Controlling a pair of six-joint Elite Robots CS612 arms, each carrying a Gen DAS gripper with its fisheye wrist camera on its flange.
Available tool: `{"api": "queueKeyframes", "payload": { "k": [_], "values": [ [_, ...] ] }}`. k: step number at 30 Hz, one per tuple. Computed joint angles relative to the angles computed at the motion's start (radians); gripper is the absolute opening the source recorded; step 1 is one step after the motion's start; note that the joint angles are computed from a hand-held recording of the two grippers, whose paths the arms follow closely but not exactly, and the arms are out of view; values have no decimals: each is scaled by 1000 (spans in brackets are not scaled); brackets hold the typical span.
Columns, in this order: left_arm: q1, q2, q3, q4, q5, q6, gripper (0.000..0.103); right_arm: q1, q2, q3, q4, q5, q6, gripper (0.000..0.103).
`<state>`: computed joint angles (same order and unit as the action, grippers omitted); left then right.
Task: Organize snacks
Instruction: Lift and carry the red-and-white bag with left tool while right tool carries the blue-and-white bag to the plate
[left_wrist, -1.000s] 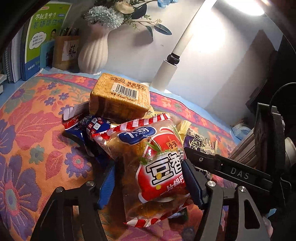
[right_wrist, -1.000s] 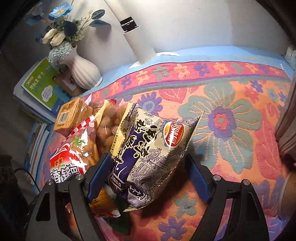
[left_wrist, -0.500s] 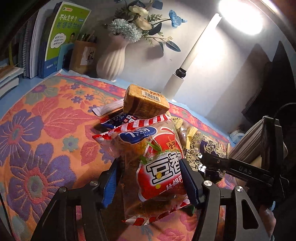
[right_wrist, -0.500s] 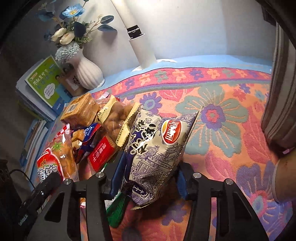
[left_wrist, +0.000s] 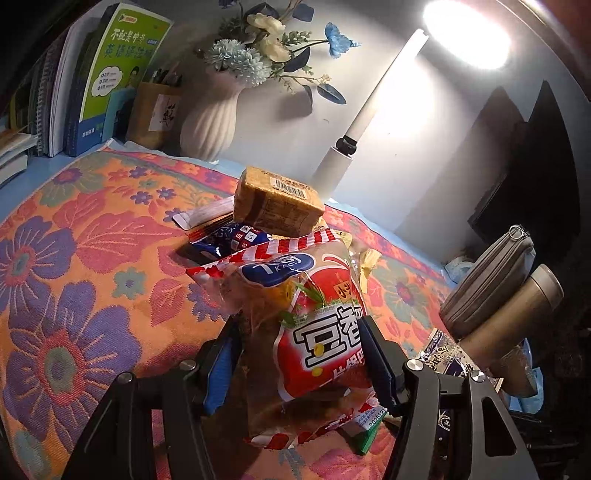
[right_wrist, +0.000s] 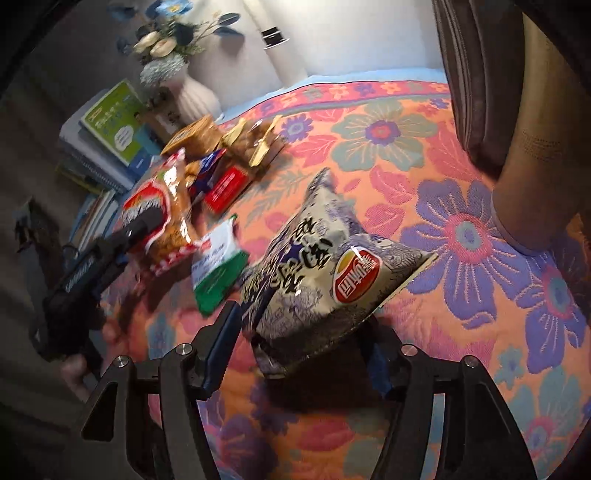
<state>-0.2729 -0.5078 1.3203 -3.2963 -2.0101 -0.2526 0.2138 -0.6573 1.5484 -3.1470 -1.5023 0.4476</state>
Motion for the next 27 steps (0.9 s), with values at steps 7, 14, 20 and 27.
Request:
{"api": "queueKeyframes", "payload": {
  "k": [7, 14, 20, 27],
  "values": [
    [1, 1, 6, -31, 3, -2, 60, -31, -4, 34, -50, 67, 33, 74],
    [-1, -2, 11, -37, 14, 15, 60, -79, 51, -7, -147, 196, 257, 75],
    [0, -2, -9, 65, -22, 50, 61, -61, 70, -58, -115, 119, 233, 63],
    [-13, -11, -15, 147, 12, 90, 66, -61, 67, -32, -167, 110, 206, 52]
  ]
}}
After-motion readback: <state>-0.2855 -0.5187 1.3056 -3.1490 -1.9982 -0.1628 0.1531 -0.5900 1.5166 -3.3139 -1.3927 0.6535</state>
